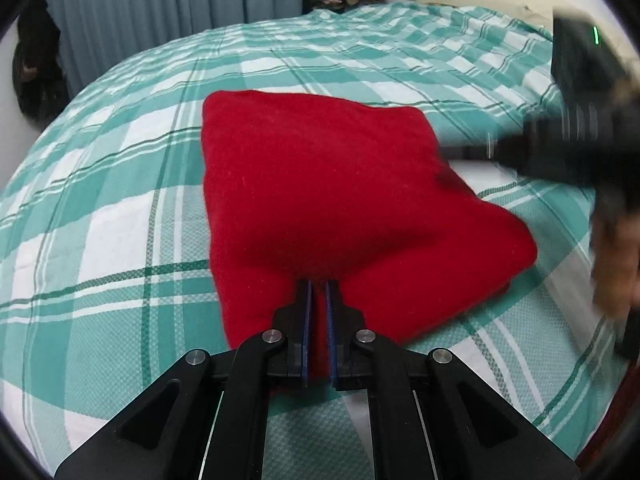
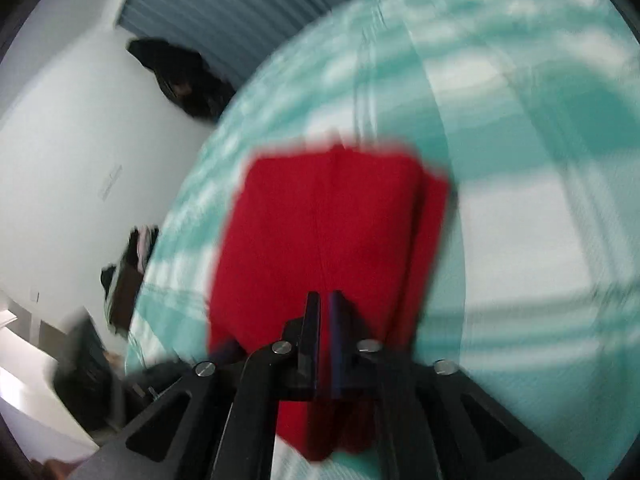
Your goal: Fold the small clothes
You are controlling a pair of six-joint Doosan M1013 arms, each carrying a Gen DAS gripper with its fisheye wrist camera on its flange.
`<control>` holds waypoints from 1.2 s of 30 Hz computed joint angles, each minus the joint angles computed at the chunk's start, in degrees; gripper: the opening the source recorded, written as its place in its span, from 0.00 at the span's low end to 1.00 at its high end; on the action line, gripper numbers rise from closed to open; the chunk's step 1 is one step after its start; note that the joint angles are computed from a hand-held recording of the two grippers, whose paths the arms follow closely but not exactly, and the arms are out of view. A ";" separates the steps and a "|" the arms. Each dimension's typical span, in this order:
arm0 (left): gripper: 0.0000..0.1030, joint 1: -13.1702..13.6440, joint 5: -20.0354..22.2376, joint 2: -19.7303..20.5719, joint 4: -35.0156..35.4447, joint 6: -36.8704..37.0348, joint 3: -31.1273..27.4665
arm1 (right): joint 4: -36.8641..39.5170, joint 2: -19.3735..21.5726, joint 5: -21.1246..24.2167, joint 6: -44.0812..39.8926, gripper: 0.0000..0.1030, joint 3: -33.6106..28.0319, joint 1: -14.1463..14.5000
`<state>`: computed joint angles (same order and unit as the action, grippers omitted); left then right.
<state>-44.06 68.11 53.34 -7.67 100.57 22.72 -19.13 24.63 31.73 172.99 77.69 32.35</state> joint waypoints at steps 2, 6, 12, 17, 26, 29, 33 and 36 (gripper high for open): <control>0.04 -0.19 0.45 0.32 0.71 -0.44 -0.70 | -2.66 0.25 0.59 -0.57 0.10 -1.43 -0.88; 0.04 -0.52 1.86 0.71 2.45 -0.84 -1.92 | 2.67 4.04 9.84 -6.81 0.10 -5.64 -2.92; 0.04 -0.81 1.24 -0.07 3.97 -0.56 -0.54 | 3.62 4.19 12.66 -5.29 0.03 -5.29 -3.15; 0.04 -1.00 0.91 -0.05 4.89 -1.67 -0.40 | -2.55 1.55 11.22 -6.89 0.08 -6.47 1.11; 0.05 -1.16 2.73 0.75 5.59 -2.43 -2.03 | 3.88 4.01 13.56 -5.98 0.00 -6.31 5.30; 0.05 -1.29 2.47 0.68 6.21 -2.36 -1.75 | 1.93 2.61 8.40 1.17 0.00 -2.17 5.38; 0.07 -1.43 3.18 0.82 6.87 -2.52 -2.24 | 2.48 2.60 9.27 -0.81 0.00 -2.43 5.37; 0.15 -1.08 7.08 0.76 6.21 -1.48 -3.94 | 4.99 1.12 8.83 -1.30 0.10 -1.24 5.55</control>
<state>-45.14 75.19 54.10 -1.46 99.09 18.78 -14.14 25.75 40.56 171.69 76.45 37.89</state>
